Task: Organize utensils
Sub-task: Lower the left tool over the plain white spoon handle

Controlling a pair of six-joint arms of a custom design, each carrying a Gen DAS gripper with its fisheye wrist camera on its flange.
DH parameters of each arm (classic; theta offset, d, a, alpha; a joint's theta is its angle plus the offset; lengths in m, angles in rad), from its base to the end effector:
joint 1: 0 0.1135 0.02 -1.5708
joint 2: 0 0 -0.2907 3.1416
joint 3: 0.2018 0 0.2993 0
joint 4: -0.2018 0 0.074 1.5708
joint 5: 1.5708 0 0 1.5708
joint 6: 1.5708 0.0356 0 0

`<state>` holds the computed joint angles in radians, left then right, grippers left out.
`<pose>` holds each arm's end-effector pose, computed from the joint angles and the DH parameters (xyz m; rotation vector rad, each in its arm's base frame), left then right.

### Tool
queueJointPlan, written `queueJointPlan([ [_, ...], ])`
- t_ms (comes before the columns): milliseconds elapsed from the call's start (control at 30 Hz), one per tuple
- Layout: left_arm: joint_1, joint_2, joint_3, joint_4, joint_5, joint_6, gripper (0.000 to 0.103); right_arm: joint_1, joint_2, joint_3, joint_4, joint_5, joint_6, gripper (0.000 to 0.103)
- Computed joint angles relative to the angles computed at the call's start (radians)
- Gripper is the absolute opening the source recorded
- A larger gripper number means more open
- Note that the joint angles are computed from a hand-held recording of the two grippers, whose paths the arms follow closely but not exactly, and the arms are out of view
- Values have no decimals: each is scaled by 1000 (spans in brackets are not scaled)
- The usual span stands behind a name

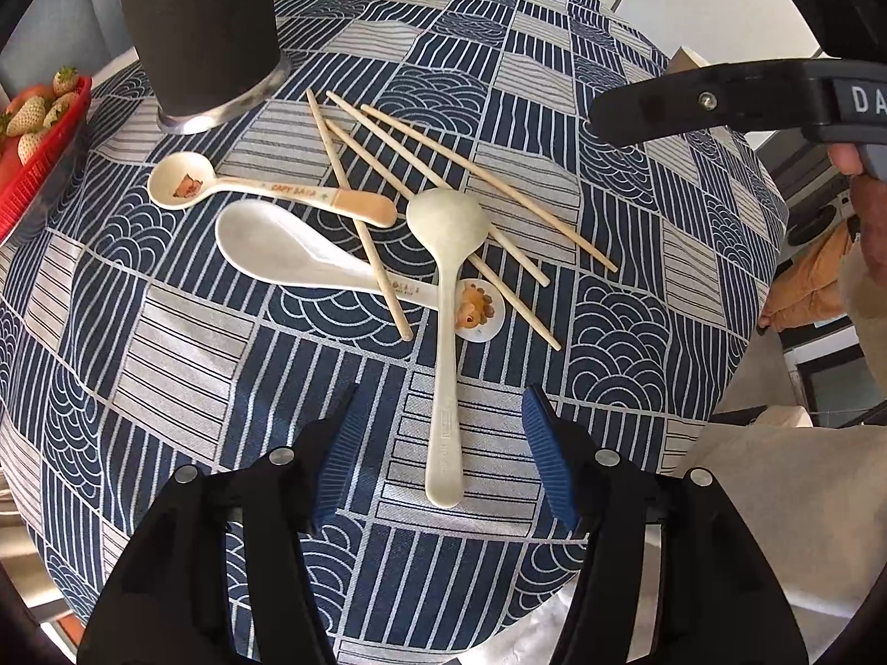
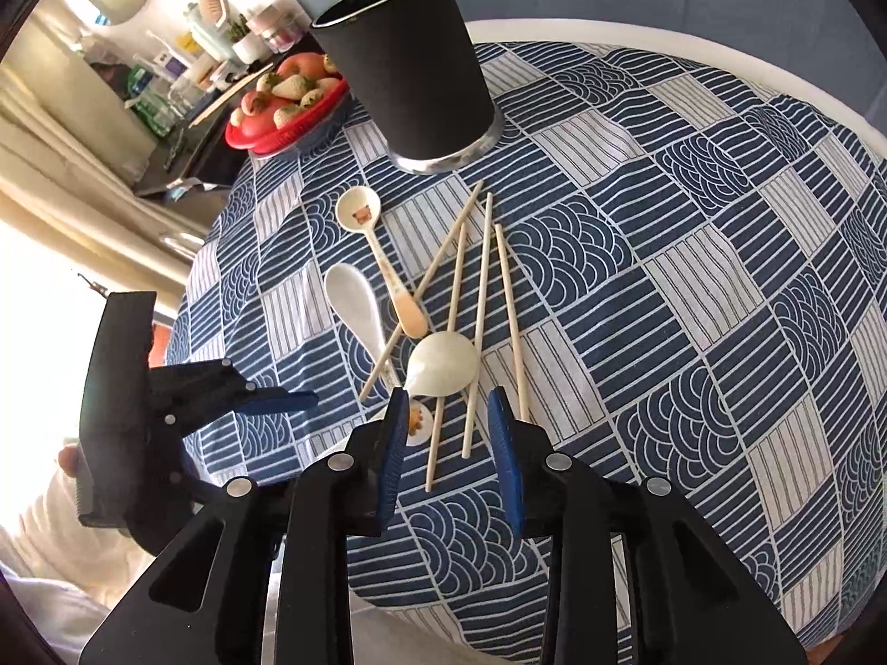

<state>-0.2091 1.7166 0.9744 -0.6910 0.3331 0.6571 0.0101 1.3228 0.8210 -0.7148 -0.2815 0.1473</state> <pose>0.3240 -0.0806 0.1405 1.2491 2.6213 -0.4315 0.2720 0.0126 0.2054 0.1202 2.7781 0.4318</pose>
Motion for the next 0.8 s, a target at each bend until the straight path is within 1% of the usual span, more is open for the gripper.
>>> queueJointPlan([
  [100,-21,22,-15,31,-30,-41,59,-20,27,5,-9,-14,-39,29],
  [233,-39,13,-38,74,-42,-70,65,-39,57,8,-22,-23,-86,32],
  [300,-53,9,-48,86,-54,-68,78,-47,67,9,-28,-25,-110,32],
  [367,-70,2,-69,106,-59,-55,88,-59,69,8,-27,-32,-132,33],
  [400,-87,-1,-80,120,-87,-67,97,-67,71,9,-27,-37,-142,35],
  [467,-123,-16,-114,166,-154,-88,97,-84,74,10,-28,-50,-158,36],
  [567,-159,-34,-143,202,-202,-117,98,-112,89,17,-29,-73,-186,37],
  [700,-181,-30,-138,191,-220,-160,99,-143,112,25,-28,-105,-224,37],
  [800,-189,-32,-145,211,-210,-143,99,-159,131,33,-29,-128,-249,38],
])
